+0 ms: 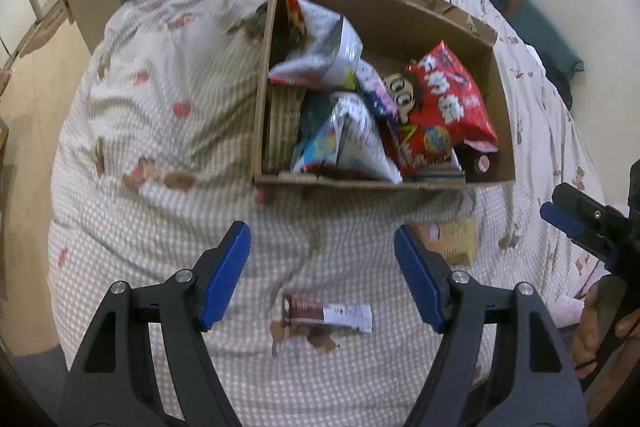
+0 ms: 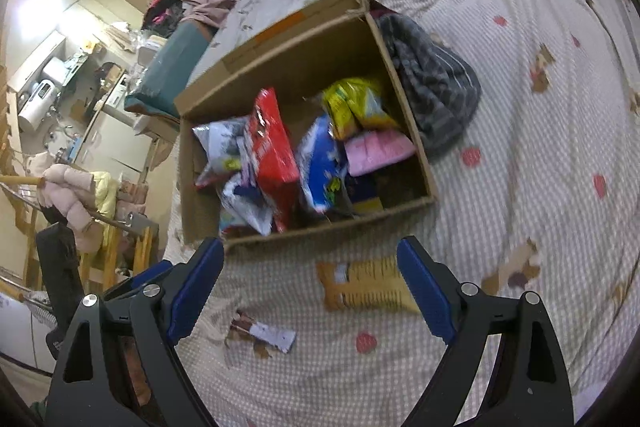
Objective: Organize snacks
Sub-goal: 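Lower the left tool onto the brown-white chocolate bar and grasp it, then grasp the tan-yellow snack packet with the right tool while the left holds the chocolate bar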
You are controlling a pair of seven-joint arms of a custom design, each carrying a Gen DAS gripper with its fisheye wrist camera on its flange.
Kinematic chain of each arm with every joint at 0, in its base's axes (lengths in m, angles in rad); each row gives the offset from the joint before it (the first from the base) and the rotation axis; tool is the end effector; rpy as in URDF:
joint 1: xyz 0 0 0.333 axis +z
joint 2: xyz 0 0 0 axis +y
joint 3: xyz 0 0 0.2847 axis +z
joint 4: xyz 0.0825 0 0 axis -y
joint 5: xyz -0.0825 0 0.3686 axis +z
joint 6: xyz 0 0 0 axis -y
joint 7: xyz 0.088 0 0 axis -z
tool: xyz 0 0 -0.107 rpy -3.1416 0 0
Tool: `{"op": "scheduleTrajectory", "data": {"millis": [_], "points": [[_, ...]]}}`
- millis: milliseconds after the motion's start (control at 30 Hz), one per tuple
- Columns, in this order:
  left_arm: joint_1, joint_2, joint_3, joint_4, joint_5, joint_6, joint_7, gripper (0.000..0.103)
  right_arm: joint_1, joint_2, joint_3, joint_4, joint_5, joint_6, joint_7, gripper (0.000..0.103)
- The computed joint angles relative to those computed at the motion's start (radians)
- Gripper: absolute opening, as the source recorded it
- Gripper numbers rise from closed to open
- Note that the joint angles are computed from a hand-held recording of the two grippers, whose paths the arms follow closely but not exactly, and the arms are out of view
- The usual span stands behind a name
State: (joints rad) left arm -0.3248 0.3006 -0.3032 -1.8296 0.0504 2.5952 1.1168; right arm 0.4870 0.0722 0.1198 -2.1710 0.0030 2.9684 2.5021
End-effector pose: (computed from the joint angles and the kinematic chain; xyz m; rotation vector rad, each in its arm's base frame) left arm 0.5300 -0.3677 0.4068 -1.9172 2.2889 -0.7256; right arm 0.4766 0.3294 0.4245 -1.4036 1.9662 -0.0027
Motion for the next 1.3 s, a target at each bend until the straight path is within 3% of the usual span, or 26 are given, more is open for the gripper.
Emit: {"op": "scheduleTrajectory", "data": {"millis": [167, 267, 367, 433, 667, 733, 800, 900, 1033, 1167, 1300], "points": [[0.009, -0.007, -0.011, -0.025, -0.048, -0.056, 0.007, 0.071, 0.000, -0.026, 0.001, -0.046, -0.017, -0.033, 0.075, 0.091], [0.011, 0.013, -0.021, -0.025, -0.094, -0.111, -0.011, 0.071, -0.013, -0.028, 0.016, -0.063, 0.062, -0.035, 0.048, 0.091], [0.022, 0.059, -0.047, -0.013, -0.187, -0.150, 0.004, 0.059, -0.017, -0.030, 0.014, -0.069, 0.060, -0.038, 0.060, 0.091], [0.010, 0.093, -0.042, 0.002, -0.196, -0.157, -0.030, 0.058, -0.018, -0.030, 0.015, -0.069, 0.055, -0.040, 0.067, 0.091], [-0.022, 0.159, -0.020, 0.050, -0.129, -0.172, -0.130, 0.056, -0.019, -0.025, 0.015, -0.062, 0.032, -0.061, 0.074, 0.091], [-0.040, 0.167, -0.011, 0.066, -0.078, -0.196, -0.136, 0.048, -0.020, -0.020, 0.015, -0.060, 0.040, -0.061, 0.068, 0.091], [-0.063, 0.169, -0.003, 0.080, -0.015, -0.226, -0.132, 0.026, -0.021, -0.013, 0.016, -0.053, 0.051, -0.064, 0.057, 0.091], [-0.071, 0.172, -0.015, 0.097, 0.014, -0.239, -0.098, 0.019, -0.017, 0.002, 0.015, -0.035, 0.061, -0.070, 0.041, 0.091], [-0.062, 0.133, -0.034, 0.074, 0.006, -0.206, -0.039, 0.016, -0.009, 0.016, 0.011, -0.015, 0.060, -0.086, 0.028, 0.091], [-0.100, 0.107, -0.013, 0.074, 0.094, -0.163, -0.018, 0.016, -0.004, 0.018, 0.006, -0.011, 0.061, -0.089, 0.026, 0.091], [-0.095, 0.096, -0.011, 0.079, 0.080, -0.179, -0.032, 0.016, -0.003, 0.018, 0.005, -0.016, 0.067, -0.082, 0.026, 0.091]]}}
